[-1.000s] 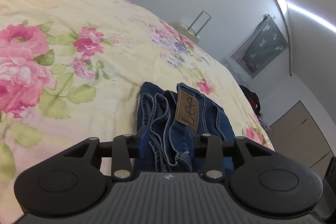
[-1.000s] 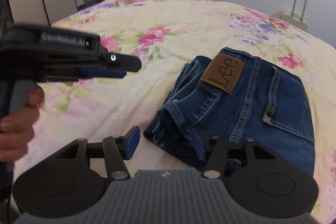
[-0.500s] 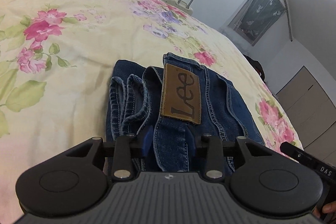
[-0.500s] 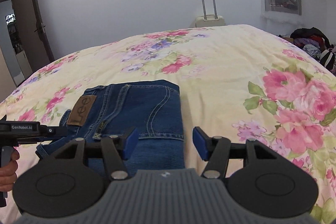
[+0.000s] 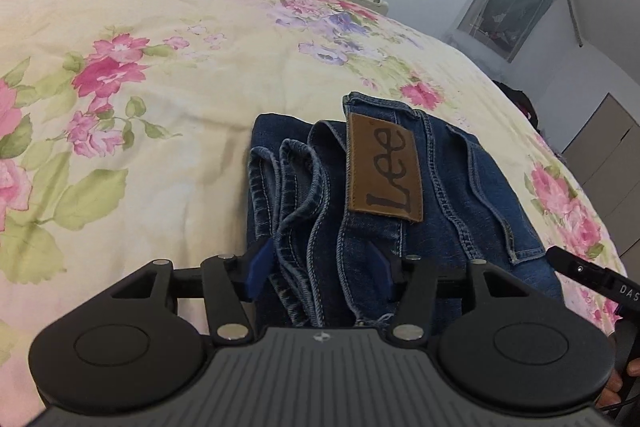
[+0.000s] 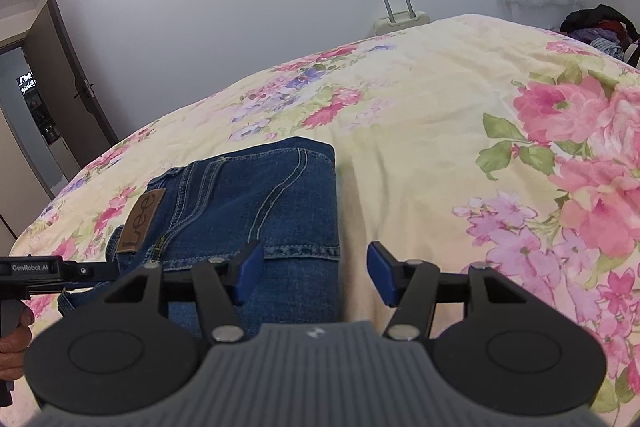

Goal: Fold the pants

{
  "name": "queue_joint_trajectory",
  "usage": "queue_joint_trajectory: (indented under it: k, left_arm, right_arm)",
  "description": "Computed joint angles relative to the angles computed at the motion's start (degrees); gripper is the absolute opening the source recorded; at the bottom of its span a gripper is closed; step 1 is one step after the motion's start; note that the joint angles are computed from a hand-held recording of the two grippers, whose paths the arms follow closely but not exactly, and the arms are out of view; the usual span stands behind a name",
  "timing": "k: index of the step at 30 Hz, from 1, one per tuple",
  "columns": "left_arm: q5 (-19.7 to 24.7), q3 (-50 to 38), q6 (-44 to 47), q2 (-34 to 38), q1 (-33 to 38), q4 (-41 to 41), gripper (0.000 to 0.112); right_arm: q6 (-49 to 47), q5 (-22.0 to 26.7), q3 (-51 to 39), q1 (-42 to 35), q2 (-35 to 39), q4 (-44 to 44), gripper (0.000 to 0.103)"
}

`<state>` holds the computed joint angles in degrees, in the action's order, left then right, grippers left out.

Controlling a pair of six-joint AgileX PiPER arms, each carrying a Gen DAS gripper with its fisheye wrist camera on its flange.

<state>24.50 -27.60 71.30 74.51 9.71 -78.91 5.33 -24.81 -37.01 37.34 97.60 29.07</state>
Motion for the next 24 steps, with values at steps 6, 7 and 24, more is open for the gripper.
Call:
queue_joint_trajectory:
  k: [6,7,24]
  left_arm:
    - [-2.7,-0.4,-4.3,-3.8,-3.8,4.3,0.054]
    - [-4.6,-0.3,-6.4,-4.9,-5.3,6.5,0.054]
    - [-2.8,-1.8,-0.4,2.0,-4.7,-2.3,0.054]
  right_arm:
    - [1.8,0.7,-0.4,-0.4,0.6,-1.8,0.054]
    - [2.1,0.7,-0.4,-0.4,0.7,-2.0,0.054]
    - [3.5,-0.1,-0.8,0.0,1.7,-2.4,0.054]
